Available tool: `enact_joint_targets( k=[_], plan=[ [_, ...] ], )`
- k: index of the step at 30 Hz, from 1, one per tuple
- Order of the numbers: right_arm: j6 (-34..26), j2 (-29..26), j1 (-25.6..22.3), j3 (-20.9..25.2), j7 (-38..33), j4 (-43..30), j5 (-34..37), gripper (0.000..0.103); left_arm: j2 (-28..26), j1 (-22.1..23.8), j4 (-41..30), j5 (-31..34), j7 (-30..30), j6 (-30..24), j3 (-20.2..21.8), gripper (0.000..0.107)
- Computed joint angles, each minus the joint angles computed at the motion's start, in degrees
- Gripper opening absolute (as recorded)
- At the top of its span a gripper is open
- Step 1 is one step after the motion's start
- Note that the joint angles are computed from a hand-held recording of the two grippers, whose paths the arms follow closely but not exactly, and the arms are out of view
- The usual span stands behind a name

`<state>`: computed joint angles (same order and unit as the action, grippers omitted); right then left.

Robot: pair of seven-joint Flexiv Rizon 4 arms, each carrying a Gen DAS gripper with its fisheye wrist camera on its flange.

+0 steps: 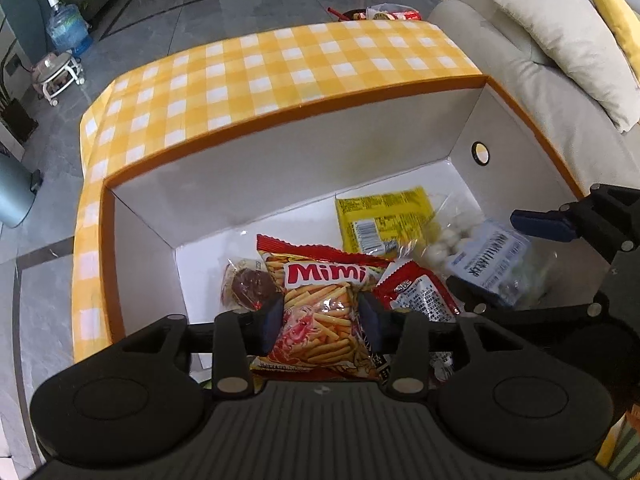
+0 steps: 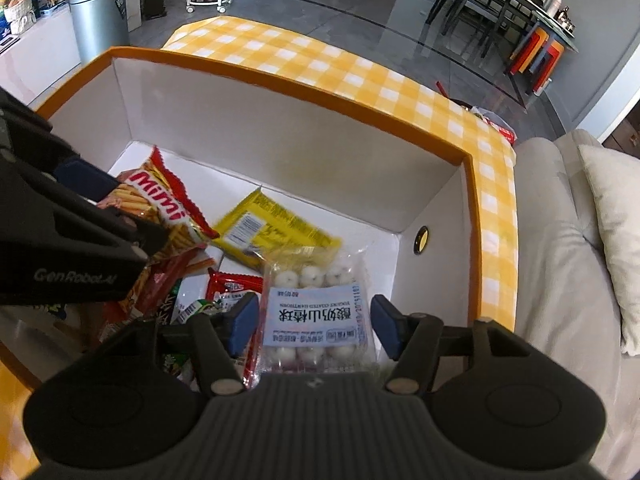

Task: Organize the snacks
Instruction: 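Open both tools to drop the bags into the box and lift away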

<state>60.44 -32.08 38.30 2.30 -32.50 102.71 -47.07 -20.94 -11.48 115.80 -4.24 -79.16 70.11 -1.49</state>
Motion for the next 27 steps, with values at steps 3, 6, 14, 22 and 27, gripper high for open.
enact_joint_targets(
  k=[3, 6, 14, 22, 27],
  plan=[
    [0.12, 0.66, -0.03, -0.04, 0.1, 0.18, -0.13, 0.074, 0.68, 0.02, 0.39, 0.27, -0.01, 1.15, 0.13, 0.07],
    [-0.26, 1.5, -0.06, 0.02, 0.32, 0.37, -0.42, 0.08, 1.64, 0.15, 0.79, 0.2, -0.02, 1.68, 0.18, 0.074],
    [-1.99, 4.93, -0.02, 0.32, 2.91, 1.03, -2.78, 0.088, 5.66, 0.25, 2.01, 0.97, -0.97, 4.4, 0.7, 0.076],
    [-4.95, 10.16, -0.41, 1.36, 10.1, 1.96, -8.36, 0.095, 11.64, 0.36, 4.81, 2.03, -1.77, 10.98, 0.99, 0.076],
    [-6.86, 14.06, -0.96, 2.89, 16.59, 3.19, -12.66, 0.099, 15.99, -0.6, 5.32, 9.47, -8.55, 13.51, 3.62, 0.077]
  ],
)
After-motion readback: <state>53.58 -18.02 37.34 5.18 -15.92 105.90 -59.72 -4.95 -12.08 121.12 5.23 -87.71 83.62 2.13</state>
